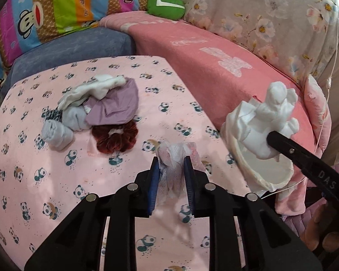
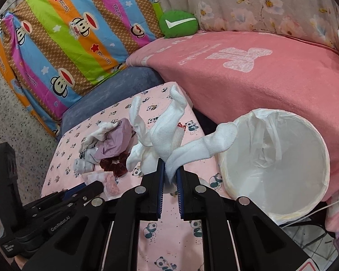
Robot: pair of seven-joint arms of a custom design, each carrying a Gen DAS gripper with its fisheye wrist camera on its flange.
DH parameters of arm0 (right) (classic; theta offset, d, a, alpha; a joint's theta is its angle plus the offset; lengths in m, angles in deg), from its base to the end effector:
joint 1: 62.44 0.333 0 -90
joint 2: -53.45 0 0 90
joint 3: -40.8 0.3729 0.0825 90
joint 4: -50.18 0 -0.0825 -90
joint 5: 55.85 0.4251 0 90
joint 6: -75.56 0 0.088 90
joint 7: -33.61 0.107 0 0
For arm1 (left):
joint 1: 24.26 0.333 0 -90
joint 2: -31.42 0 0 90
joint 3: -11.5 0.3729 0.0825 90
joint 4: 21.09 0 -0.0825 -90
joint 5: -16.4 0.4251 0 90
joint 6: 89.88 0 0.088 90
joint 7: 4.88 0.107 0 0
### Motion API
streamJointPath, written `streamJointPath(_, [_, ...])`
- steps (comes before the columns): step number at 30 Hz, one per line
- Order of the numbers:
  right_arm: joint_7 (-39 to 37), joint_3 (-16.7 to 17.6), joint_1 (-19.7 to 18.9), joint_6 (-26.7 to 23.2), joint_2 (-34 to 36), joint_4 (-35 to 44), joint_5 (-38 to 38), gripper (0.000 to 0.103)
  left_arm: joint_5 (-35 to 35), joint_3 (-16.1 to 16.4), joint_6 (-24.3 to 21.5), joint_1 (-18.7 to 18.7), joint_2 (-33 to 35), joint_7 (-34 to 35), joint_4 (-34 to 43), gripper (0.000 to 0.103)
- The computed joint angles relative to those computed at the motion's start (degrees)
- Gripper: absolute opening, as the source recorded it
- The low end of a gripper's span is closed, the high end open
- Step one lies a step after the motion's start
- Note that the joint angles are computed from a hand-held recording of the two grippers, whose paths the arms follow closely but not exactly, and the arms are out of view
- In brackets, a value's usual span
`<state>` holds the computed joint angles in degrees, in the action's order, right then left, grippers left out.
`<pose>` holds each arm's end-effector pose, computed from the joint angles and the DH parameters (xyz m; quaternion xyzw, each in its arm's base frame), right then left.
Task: Collect trash
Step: 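Carry the pink packet in the left gripper while the right gripper carries the glove to the bin, then open both grippers over the white bin, dropping the packet and glove inside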
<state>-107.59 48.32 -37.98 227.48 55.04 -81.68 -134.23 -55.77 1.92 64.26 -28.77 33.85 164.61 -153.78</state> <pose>0.4614 0.3194 0.3818 -0.4558 0.7942 -0.2386 0.3233 0.5495 -0.1057 0.3708 -0.4556 0.8104 -0.3641 0.0558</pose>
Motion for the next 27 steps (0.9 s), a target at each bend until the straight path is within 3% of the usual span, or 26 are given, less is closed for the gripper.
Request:
streamJointPath(11, [3.1,1.1,-2.8,-4.1,-9.4,-8.5,-0.1,0.011,-1.7,-1.3,-2.9,-4.7,-4.4,3.9,-0.9,0.021])
streamJointPath(16, [4.3,1.5,-4.8,-4.9,-12.9,-12.2,0.2,0.011,-1.3,-2.4,-2.1,-7.3,-4.7,4.5,-0.7,0.021])
streamJointPath(27, [6.7,0.6,-9.6,-3.2,-17.3,-19.1,0.4,0.011,1.6,-4.9,-1.5,-11.4,-1.7,2.4,2.0,0.021])
